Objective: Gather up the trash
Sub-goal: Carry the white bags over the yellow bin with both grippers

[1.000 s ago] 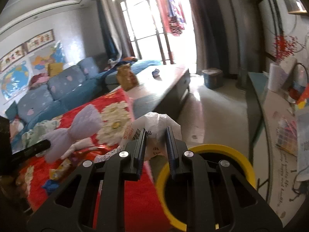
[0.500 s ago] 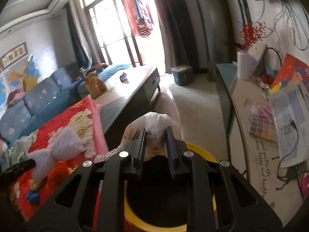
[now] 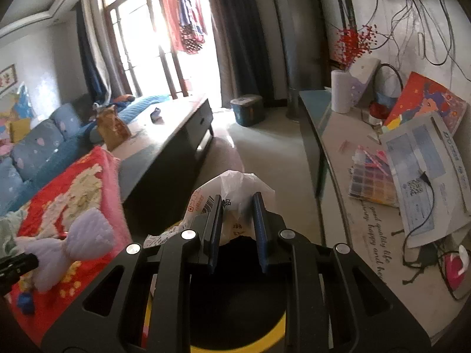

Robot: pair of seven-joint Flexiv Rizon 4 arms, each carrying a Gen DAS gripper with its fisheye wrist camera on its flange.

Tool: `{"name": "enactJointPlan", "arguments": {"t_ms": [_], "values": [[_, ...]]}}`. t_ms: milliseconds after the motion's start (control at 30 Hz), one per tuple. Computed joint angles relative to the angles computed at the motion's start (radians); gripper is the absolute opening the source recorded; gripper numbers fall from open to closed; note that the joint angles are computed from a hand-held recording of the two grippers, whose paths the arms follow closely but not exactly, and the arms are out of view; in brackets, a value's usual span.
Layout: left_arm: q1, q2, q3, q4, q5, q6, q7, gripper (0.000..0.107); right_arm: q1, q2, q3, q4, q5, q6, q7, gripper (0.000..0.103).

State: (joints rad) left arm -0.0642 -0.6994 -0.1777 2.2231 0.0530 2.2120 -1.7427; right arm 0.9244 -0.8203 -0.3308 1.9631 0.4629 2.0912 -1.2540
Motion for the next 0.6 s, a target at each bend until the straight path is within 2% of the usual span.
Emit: {"name": "enactJointPlan", "arguments": {"t_ms": [267, 600], "values": [[-0.047, -0.029, 0.01, -0.046, -0.043, -0.06, 0.034, 0.013, 0.073, -0.049, -0.098, -0.008, 0.018, -0.056, 0.018, 0.016], [-0.091, -0.074, 0.013, -0.112, -0.094, -0.148, 0.087, 0.013, 0.079, -0.083, -0.131, -0.001, -0.057, -0.1, 0.094, 0.017]]}}
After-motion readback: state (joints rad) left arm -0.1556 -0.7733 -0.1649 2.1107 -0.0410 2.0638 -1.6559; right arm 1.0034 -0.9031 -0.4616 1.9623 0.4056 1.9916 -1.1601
